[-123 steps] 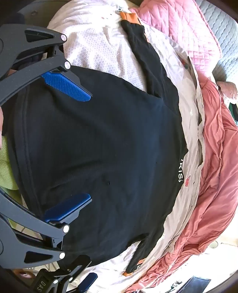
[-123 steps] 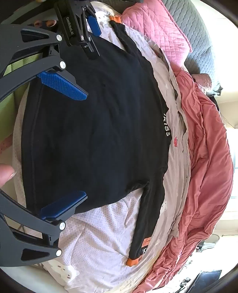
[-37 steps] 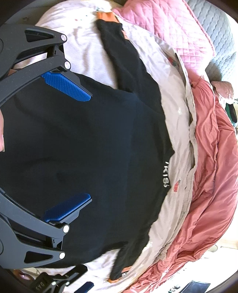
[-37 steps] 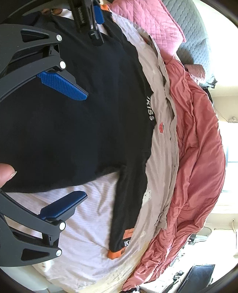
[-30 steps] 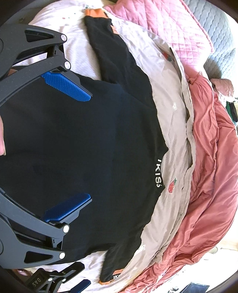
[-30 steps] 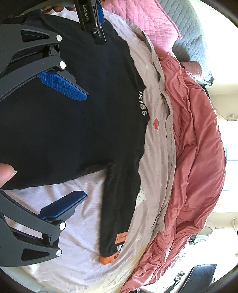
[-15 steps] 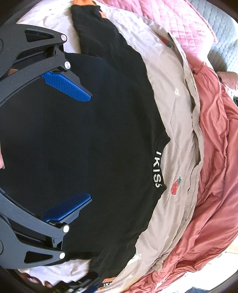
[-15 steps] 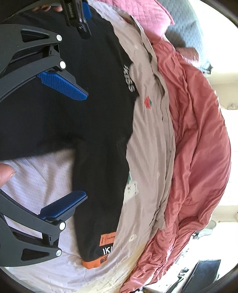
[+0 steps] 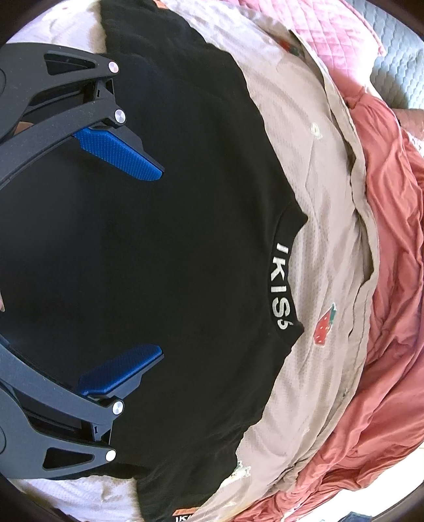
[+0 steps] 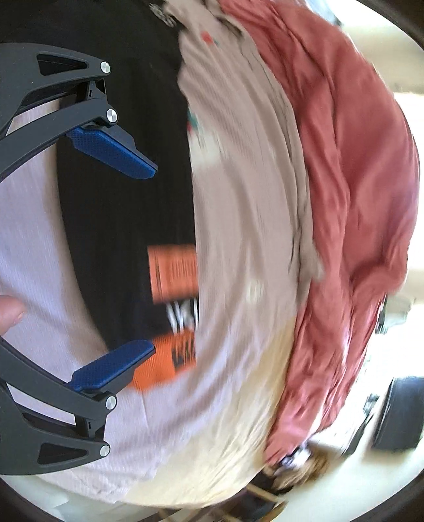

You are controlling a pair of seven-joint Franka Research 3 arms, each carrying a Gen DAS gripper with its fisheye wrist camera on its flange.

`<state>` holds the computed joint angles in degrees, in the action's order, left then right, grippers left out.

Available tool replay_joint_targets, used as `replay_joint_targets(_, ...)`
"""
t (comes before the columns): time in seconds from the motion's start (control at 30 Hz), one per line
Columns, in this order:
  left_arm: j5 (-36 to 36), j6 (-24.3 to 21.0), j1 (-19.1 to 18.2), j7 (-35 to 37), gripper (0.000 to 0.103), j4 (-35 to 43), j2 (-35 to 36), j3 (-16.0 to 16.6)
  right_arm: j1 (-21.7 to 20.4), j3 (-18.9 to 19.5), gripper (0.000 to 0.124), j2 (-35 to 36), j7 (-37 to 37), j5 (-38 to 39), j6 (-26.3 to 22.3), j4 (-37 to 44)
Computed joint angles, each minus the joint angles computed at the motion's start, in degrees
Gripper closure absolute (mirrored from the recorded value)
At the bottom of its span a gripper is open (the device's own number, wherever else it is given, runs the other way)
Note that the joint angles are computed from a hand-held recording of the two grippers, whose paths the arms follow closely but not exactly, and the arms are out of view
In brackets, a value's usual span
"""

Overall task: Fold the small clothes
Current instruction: 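Grasp the orange-tagged sleeve cuff with the right gripper, then carry the sleeve cuff across the shirt body with the right gripper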

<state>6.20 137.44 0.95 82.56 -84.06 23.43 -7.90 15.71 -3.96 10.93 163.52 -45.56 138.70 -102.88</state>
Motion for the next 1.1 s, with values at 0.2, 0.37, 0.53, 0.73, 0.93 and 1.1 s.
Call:
replay_joint_targets(0.2, -0.7, 5.2, 0.5, 0.4, 0.008, -2.8, 0.0, -0.5, -4.1, -1.1, 0.025, -1.7, -1.4, 5.6, 1.9, -4.3)
replay_joint_targets(0.37, 1.8, 8.0, -0.4, -1.2, 0.008, -4.7, -0.1, 0.7, -6.0, -1.5, 0.027, -0.5, -5.5, 10.1, 5.6, -5.6)
replay_joint_targets(0.53, 3.4, 9.8, -0.5, -1.7, 0.020, -6.3, -0.4, 0.8, -5.6, -2.0, 0.081, 0.0, -7.1, 12.4, 10.3, -6.2)
replay_joint_targets(0.73, 1.1, 12.6, 1.3, 0.2, 0.043, -8.1, -1.1, -0.4, -4.6, -2.9, 0.108, -2.5, -4.6, 6.9, 16.8, -8.1)
replay_joint_targets(0.93, -2.8, 13.7, 3.0, 3.8, 0.045, -9.6, -2.5, -1.6, -3.5, -1.0, 0.110, -4.5, -2.2, 2.7, 21.0, -6.7)
replay_joint_targets(1.1, -6.0, 14.7, 4.3, 6.7, 0.045, -11.0, -4.3, -2.2, -0.7, 1.4, 0.111, -1.4, -6.7, 4.5, 24.7, 0.5)
